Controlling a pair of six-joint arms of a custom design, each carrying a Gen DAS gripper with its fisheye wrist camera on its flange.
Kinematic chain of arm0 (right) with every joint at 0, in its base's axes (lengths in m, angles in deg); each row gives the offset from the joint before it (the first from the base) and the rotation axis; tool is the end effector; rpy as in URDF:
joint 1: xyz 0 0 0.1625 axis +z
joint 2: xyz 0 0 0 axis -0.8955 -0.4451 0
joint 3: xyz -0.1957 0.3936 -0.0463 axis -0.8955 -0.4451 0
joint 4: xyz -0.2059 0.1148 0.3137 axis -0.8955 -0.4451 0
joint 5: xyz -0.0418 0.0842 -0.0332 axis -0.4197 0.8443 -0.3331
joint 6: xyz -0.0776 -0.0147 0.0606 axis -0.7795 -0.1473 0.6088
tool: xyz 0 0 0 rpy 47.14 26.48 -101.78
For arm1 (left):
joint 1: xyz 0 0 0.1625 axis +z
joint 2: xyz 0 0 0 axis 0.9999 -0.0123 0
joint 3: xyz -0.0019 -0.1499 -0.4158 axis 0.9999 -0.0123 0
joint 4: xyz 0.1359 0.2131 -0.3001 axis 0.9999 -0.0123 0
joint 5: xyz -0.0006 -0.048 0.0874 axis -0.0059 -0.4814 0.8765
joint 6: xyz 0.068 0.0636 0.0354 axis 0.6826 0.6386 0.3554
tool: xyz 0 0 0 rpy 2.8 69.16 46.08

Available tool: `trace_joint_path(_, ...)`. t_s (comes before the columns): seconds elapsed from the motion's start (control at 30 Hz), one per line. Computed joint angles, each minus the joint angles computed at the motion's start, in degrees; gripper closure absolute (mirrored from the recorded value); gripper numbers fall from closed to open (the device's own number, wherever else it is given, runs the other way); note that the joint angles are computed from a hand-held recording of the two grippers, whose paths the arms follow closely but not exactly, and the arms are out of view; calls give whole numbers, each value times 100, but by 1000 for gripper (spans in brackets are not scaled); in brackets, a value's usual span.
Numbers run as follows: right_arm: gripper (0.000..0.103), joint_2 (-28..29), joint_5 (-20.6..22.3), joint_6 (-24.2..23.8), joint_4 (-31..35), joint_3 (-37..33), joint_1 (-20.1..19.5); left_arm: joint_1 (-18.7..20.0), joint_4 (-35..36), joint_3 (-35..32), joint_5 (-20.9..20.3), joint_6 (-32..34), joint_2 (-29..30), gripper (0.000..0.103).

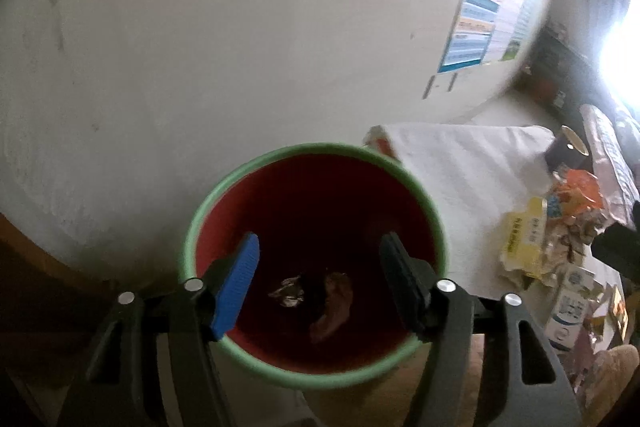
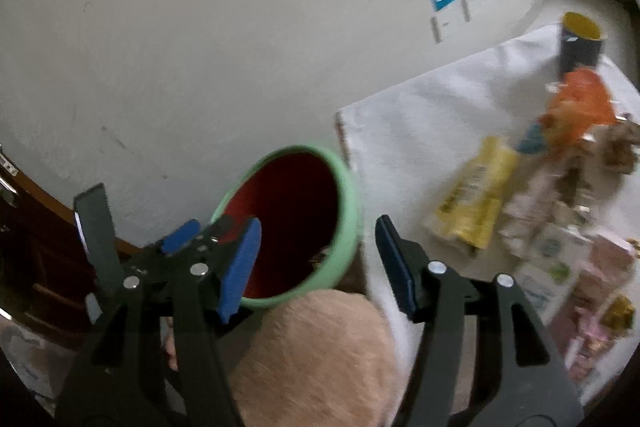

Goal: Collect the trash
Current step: 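Move the left gripper back over the yellow box on the table, then grasp the yellow box with the left gripper while the right grasps the white carton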

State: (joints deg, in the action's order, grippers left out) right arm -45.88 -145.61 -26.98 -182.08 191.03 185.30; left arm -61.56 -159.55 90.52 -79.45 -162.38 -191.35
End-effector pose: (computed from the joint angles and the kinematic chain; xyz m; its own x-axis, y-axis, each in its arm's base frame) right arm 0.3448 -0.3545 0.0157 -0.8948 -0.3818 0.2316 -0.4405 0.8399 -0.3171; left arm -0.0330 -0.2634 0.2829 -0.6998 -0.3851 -0.6016 0.2011 0.7020 -0.6832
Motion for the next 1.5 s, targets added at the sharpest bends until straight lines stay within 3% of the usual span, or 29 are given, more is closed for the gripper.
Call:
trace_joint_path(0.17, 41, -458, -658, -240, -574, 637, -115, -451, -491, 45, -206, 149, 508, 36)
trace_joint_path(0.27, 39, -674, -1208, -405, -1088, 1061, -250, -654, -1419, 157, -349, 657, 1054, 35)
trace_joint_path(0.4, 39, -908, -1919, -562, -1814, 1564, -539, -613, -2895, 275, -481, 1577, 1908, 32)
trace_joint_path(0.53, 39, -970, -2029, -645, -2667, 2050, -1057, -239, -4520, 271, -566, 2606, 2911, 32)
trace_joint_path(0.67, 39, -844, -1691, -656, -3313, 2405, -1618, 252, -5880, 117, -558, 3520, 3857, 32)
trace_joint_path(0.8, 39, -759, -1491, -702, -3518, 2508, -1778, 755, -6924, -217, -501, 4553, 4817, 32)
trace_joint_path(1.0, 39, -854, -1162, -727, -3710, 2673, -1988, 1329, -7101, -846, -480, 5308, 5830, 33)
trace_joint_path(1.23, 39, -900, -898, -594, -3783, 2771, -2309, 1881, -6949, -1167, -800, 5080, 6113, 32)
trace_joint_path(1.37, 39, -849, -916, -619, -3688, 2712, -2303, 2045, -7307, -1159, -1225, 5174, 6054, 43)
trace_joint_path(1.5, 39, -844, -964, -604, -3596, 2681, -2285, 1901, -7287, -1091, -1187, 5145, 6065, 51)
